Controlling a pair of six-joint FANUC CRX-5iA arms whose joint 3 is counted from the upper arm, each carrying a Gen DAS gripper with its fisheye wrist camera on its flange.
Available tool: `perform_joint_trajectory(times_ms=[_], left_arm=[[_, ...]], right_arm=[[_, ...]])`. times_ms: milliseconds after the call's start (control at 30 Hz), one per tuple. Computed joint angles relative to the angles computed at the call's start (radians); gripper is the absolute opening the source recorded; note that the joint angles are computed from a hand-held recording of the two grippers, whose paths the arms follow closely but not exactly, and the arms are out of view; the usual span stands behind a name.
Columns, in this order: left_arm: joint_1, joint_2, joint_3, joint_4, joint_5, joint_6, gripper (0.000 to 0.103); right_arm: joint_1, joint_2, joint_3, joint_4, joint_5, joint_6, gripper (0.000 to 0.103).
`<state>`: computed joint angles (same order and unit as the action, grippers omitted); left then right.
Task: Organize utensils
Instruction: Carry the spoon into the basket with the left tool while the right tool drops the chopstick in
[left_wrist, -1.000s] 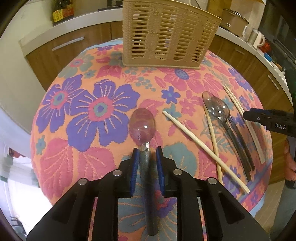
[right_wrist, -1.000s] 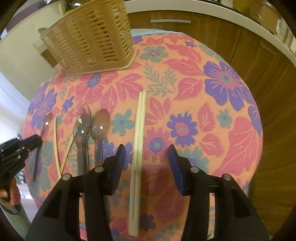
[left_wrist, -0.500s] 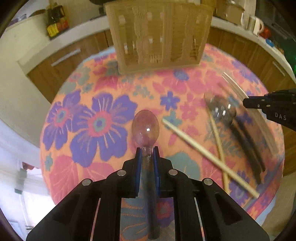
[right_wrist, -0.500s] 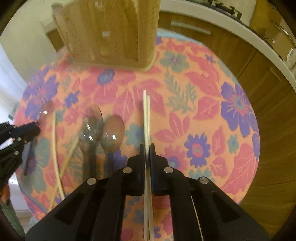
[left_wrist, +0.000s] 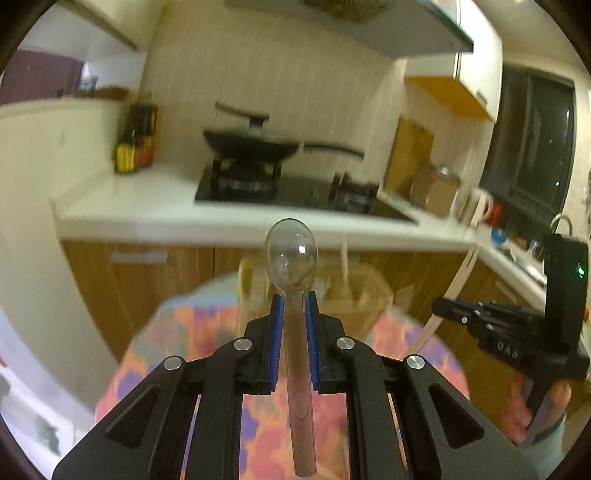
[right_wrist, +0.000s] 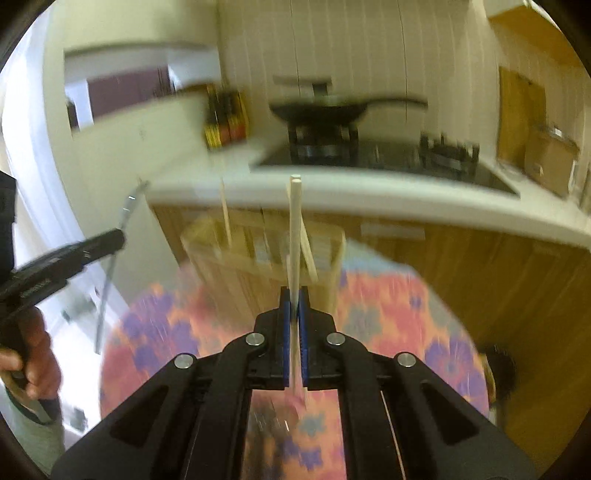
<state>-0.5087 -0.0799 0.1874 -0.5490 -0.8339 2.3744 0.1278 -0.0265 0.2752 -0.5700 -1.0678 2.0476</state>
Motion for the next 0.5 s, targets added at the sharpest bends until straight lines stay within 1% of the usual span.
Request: perform_joint_trajectory(times_ms=[67, 167, 200, 267, 333, 400, 433, 500], left_arm=[[0.006, 0.027, 0.05, -0.007, 0.009, -0.006, 0.01], [0.033, 0.061, 0.098, 0.027, 0.047, -0.047, 0.01], [0.033, 0.075, 0.117, 0.026, 0.048, -0.052, 0.01], [0.035, 0.087, 0.13, 0.024, 0.051, -0.061, 0.01], [0.046, 0.085, 0.12, 0.036, 0.072, -0.07, 0.01], [0.057, 0.083, 0.106, 0.045, 0.093, -0.069, 0.01], [0.062, 0.079, 0.095, 0.043, 0.112, -0.06, 0.01], [0.074, 0.079, 0.086, 0.058, 0.139, -0.058, 0.01]], right_arm=[[-0.01, 0.017, 0.054, -0.043, -0.009, 0.006, 0.002], [-0.032, 0.073, 0.174, -0.1, -0.094, 0.0, 0.002], [-0.031, 0.085, 0.197, -0.095, -0.109, -0.004, 0.002], [-0.022, 0.122, 0.252, -0.072, -0.167, 0.004, 0.002], [-0.023, 0.137, 0.256, -0.063, -0.189, 0.002, 0.002], [-0.021, 0.134, 0.227, -0.042, -0.171, -0.005, 0.002], [-0.026, 0.136, 0.221, -0.047, -0.164, -0.003, 0.002], [-0.044, 0.153, 0.239, -0.076, -0.186, -0.001, 0.002]])
